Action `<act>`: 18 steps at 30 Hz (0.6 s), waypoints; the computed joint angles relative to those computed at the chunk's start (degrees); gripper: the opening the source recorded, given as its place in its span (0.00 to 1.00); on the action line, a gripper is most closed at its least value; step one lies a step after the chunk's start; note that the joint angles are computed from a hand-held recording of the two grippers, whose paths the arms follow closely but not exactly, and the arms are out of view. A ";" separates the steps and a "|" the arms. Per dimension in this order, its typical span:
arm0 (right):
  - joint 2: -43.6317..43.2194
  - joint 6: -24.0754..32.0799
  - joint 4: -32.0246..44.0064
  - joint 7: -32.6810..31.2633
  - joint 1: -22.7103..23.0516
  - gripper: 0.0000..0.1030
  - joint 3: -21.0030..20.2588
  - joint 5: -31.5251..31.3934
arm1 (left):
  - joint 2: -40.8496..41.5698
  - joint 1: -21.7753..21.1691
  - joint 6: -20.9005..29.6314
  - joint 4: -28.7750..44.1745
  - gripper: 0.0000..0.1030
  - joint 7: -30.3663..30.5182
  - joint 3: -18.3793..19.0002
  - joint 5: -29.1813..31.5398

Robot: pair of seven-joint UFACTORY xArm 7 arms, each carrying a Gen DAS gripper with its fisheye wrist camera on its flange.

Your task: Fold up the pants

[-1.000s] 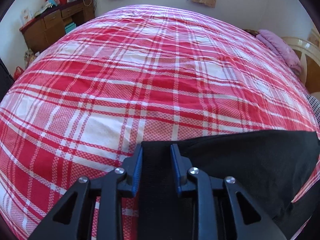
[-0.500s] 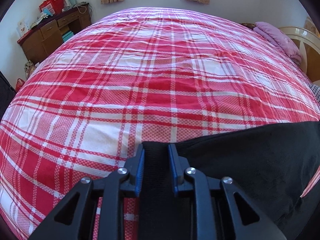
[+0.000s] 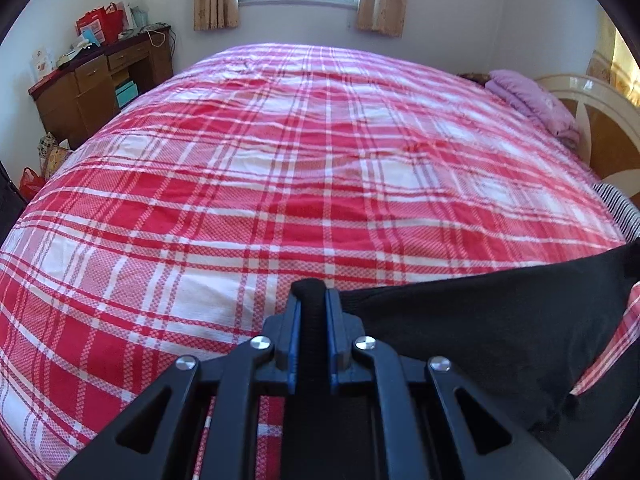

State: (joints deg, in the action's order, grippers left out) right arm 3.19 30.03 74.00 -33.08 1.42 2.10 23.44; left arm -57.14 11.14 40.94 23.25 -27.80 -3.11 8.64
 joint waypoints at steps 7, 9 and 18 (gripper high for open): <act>-11.45 -0.73 -7.79 -11.52 0.31 0.07 -3.67 12.75 | -8.88 -0.99 1.13 -1.77 0.11 -0.26 0.19 -1.06; -14.45 -0.66 -10.31 -13.14 0.83 0.07 -5.55 14.53 | -12.25 -1.22 1.43 -2.52 0.11 -0.20 0.31 -1.41; -27.46 2.06 -21.91 -16.77 2.34 0.07 -13.79 18.05 | -30.96 -4.44 8.19 -7.79 0.11 -0.84 -1.05 -4.16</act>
